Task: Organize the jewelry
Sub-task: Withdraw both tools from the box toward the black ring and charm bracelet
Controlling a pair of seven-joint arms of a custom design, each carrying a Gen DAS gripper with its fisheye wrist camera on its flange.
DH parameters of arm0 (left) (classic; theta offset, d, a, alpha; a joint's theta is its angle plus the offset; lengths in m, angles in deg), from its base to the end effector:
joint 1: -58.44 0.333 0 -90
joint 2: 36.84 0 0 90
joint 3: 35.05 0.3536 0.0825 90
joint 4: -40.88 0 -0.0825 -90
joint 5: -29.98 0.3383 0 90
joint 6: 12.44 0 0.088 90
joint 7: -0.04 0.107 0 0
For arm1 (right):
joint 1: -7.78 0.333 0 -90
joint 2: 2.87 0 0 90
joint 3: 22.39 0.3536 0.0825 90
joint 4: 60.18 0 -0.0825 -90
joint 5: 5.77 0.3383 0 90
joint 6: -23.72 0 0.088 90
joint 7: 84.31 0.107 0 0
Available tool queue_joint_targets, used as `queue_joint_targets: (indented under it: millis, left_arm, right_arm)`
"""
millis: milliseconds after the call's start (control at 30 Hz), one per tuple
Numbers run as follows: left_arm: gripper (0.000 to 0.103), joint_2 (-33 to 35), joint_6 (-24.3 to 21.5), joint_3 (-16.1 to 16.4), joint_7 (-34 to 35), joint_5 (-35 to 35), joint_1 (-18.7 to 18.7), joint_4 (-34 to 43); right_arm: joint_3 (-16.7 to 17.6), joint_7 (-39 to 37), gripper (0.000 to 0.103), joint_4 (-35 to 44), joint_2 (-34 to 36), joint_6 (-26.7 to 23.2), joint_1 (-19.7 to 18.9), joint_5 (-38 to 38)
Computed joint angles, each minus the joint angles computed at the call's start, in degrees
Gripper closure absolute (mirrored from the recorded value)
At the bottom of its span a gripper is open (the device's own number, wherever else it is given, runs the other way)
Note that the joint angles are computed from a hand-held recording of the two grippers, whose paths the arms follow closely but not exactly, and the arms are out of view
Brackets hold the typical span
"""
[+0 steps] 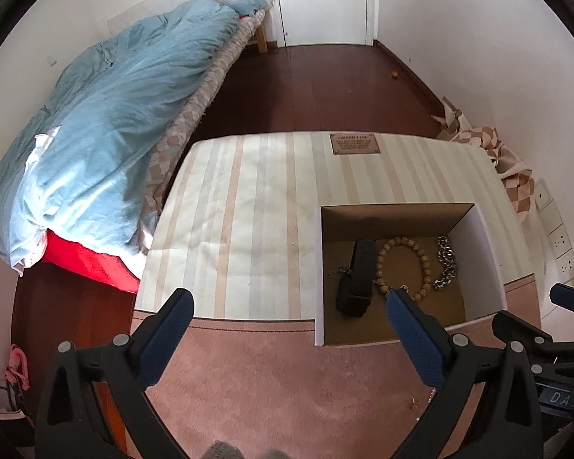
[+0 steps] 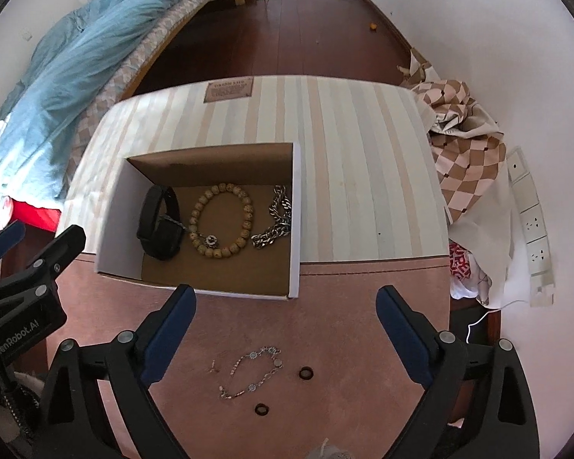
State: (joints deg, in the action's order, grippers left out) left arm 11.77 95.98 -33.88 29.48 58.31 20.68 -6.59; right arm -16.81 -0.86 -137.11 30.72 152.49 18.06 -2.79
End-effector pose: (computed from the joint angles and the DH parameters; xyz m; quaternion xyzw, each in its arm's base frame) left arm 0.6386 -0.4399 0.4748 -0.7761 0.5711 -0.1199 0.2392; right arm 0.7039 0.1817 0.4680 -0.8052 0.5691 -0.0668 0.1526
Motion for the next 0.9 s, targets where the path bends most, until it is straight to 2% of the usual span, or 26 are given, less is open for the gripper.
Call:
queue_joint_targets:
  millis: [400,700,900]
  left_arm:
    - [0.0,-10.8,3.5,-0.9,-8.0,6.6,-3.0,-14.1]
    - [0.0,-15.5,3.0,-3.1,-11.7,11.1,-4.0,-18.2]
    - [0.0,-15.5,0.8,-4.7,-13.7,10.2,-4.4,-19.1]
  right_arm:
    - [-0.1,0.1,0.005,-14.4,-11.7,11.0,-0.4,-0.1]
    - [0.0,-1.4,0.005,-20.8,-18.3,14.9,-1.3,2.6]
    - [0.6,-6.6,0.005,-25.7,-20.5,15.6,-3.3,9.8]
